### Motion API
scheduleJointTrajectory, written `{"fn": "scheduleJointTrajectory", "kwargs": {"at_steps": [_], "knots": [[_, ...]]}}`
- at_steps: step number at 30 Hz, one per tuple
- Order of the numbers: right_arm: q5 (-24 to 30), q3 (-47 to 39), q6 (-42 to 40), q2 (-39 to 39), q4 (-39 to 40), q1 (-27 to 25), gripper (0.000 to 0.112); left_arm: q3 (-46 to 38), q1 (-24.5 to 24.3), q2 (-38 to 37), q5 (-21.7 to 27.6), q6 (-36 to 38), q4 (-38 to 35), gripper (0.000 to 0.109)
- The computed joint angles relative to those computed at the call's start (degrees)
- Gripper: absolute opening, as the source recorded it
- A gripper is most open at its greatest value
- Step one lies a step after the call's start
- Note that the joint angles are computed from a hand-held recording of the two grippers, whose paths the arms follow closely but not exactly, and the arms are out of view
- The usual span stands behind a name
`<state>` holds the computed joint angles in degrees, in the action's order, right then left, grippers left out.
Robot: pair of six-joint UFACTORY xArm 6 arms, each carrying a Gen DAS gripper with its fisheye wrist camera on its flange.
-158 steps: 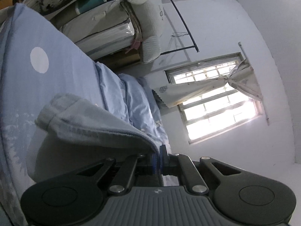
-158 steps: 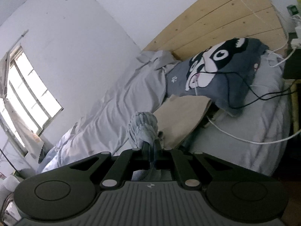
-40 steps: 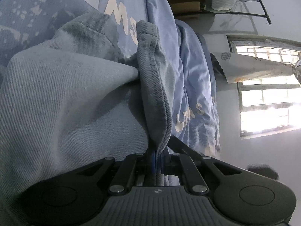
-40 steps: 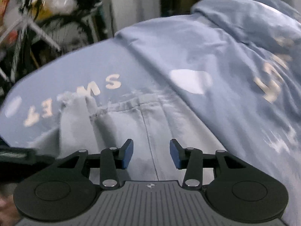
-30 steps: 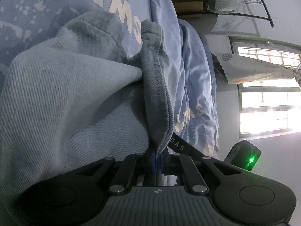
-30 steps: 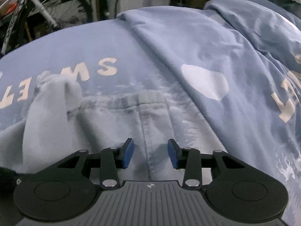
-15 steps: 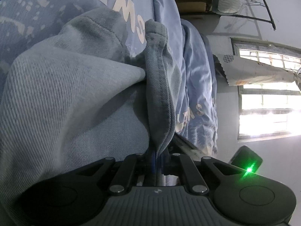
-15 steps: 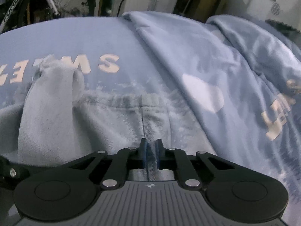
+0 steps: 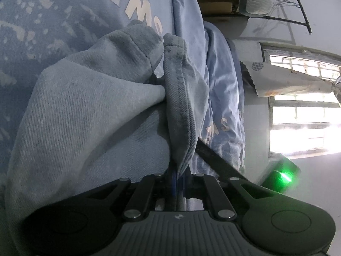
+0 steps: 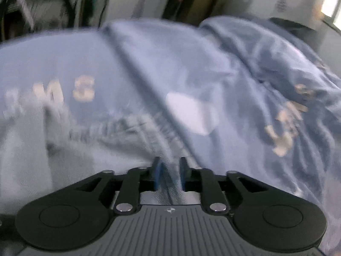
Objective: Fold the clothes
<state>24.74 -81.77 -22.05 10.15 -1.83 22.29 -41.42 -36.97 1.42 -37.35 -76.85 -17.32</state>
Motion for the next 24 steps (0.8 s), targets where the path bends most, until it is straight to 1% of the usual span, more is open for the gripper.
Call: {"fn": "scheduleJointTrajectory", "kwargs": {"at_steps": [2,4,5,8,10,12,14,15,17,20,23,24], "knots": [[-0.8,4.5,-1.8,-5.9,2.9,-1.4,0.03,0.0,0.3,0.0,0.1,-0.5,0.8,0.003],[-0.6,9.9,-5.2,-13.5,6.7,-3.2,0.031,0.1,0.7,-0.2,0.4,-0.8,1.7,0.002],[0.7,13.3,-8.6,-18.5,10.6,-4.6,0.033,0.1,0.8,-0.3,0.5,-0.8,2.0,0.002],[7.5,21.9,-12.1,-32.9,14.9,-9.4,0.042,0.0,1.0,-0.8,1.6,-0.7,2.4,0.002],[16.5,26.8,-15.5,-43.2,16.1,-14.1,0.042,-0.2,1.0,-1.2,2.6,0.4,2.0,0.002],[25.9,30.9,-18.4,-52.3,12.9,-18.3,0.042,-0.4,0.9,-1.7,3.6,2.1,1.2,0.002],[34.7,34.2,-23.5,-59.6,9.9,-22.3,0.042,-0.8,0.3,-2.2,4.7,4.8,-0.6,0.002],[37.3,36.0,-25.4,-63.0,8.2,-23.9,0.042,-1.0,0.1,-2.5,5.2,6.1,-1.6,0.002],[42.8,38.1,-30.3,-67.7,8.0,-28.1,0.042,-1.2,-0.5,-3.0,6.1,8.5,-3.6,0.002],[45.4,41.6,-37.9,-72.3,7.9,-34.0,0.042,-2.0,-1.8,-3.4,7.0,13.2,-8.5,0.002],[45.7,44.3,-44.0,-74.3,7.4,-37.5,0.042,-3.8,-3.9,-3.3,7.9,21.2,-15.5,0.002],[44.4,45.5,-45.2,-75.1,6.0,-37.4,0.042,-4.4,-4.4,-3.2,8.0,23.4,-17.4,0.002]]}}
